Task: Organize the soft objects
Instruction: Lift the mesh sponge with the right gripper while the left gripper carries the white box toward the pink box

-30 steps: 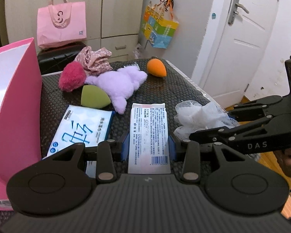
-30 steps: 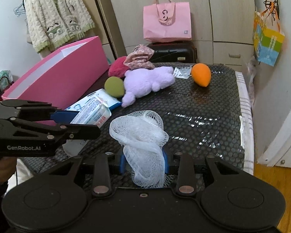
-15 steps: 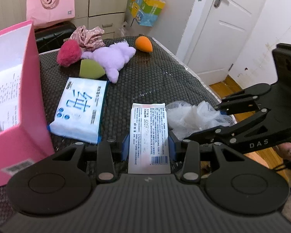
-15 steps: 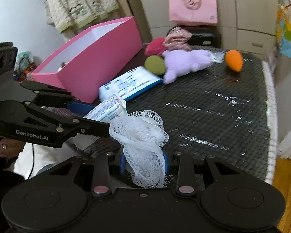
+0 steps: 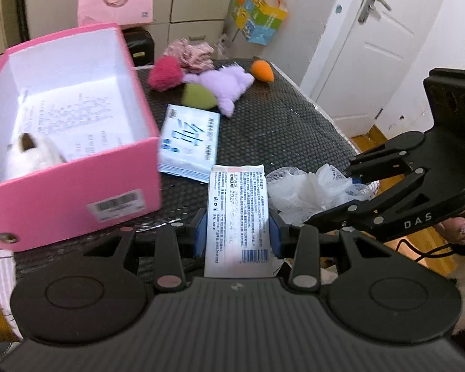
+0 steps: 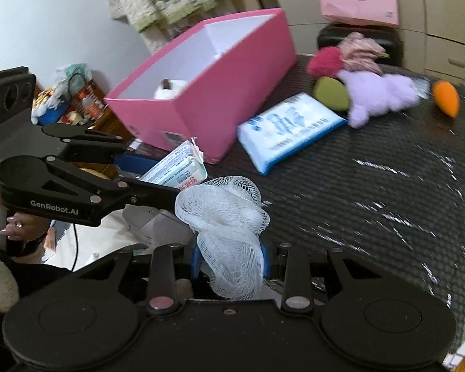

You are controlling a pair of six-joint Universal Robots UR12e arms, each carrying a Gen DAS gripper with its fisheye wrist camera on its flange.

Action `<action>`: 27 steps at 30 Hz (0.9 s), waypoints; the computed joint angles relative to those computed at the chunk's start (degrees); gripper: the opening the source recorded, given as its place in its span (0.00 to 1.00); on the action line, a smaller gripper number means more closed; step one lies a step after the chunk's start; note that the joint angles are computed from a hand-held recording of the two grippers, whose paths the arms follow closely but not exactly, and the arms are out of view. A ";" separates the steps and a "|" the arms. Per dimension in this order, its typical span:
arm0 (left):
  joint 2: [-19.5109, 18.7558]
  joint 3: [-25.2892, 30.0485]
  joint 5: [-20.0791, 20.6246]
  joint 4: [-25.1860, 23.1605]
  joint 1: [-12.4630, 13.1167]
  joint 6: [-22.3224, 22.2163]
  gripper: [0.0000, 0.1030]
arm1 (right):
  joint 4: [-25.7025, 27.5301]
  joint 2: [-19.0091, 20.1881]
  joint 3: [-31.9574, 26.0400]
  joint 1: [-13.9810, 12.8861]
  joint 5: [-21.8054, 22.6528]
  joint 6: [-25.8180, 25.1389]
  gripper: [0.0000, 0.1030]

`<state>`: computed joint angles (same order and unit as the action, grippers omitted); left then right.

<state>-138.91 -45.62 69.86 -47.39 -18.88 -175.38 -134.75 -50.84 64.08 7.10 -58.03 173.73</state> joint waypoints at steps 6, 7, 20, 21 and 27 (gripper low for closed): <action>2.31 -2.29 -1.44 1.38 1.50 0.13 0.38 | 2.18 1.69 -4.92 1.13 1.26 -2.52 0.38; 2.46 -2.23 -1.59 1.23 1.67 0.26 0.38 | 2.29 2.04 -5.85 1.31 1.42 -2.90 0.38; 0.32 3.02 3.47 9.13 3.43 0.46 0.38 | -1.10 10.44 -23.10 4.08 -1.51 -5.46 0.38; -0.29 3.72 3.79 9.83 3.59 0.47 0.38 | -1.31 11.30 -24.49 4.35 -2.38 -5.71 0.38; -5.20 11.84 2.84 5.63 4.70 -1.93 0.38 | 4.79 18.57 -37.42 4.99 -4.35 -4.97 0.38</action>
<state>-144.10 -33.77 72.70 -41.76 -14.18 -177.31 -129.96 -32.27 26.67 12.09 -62.37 168.75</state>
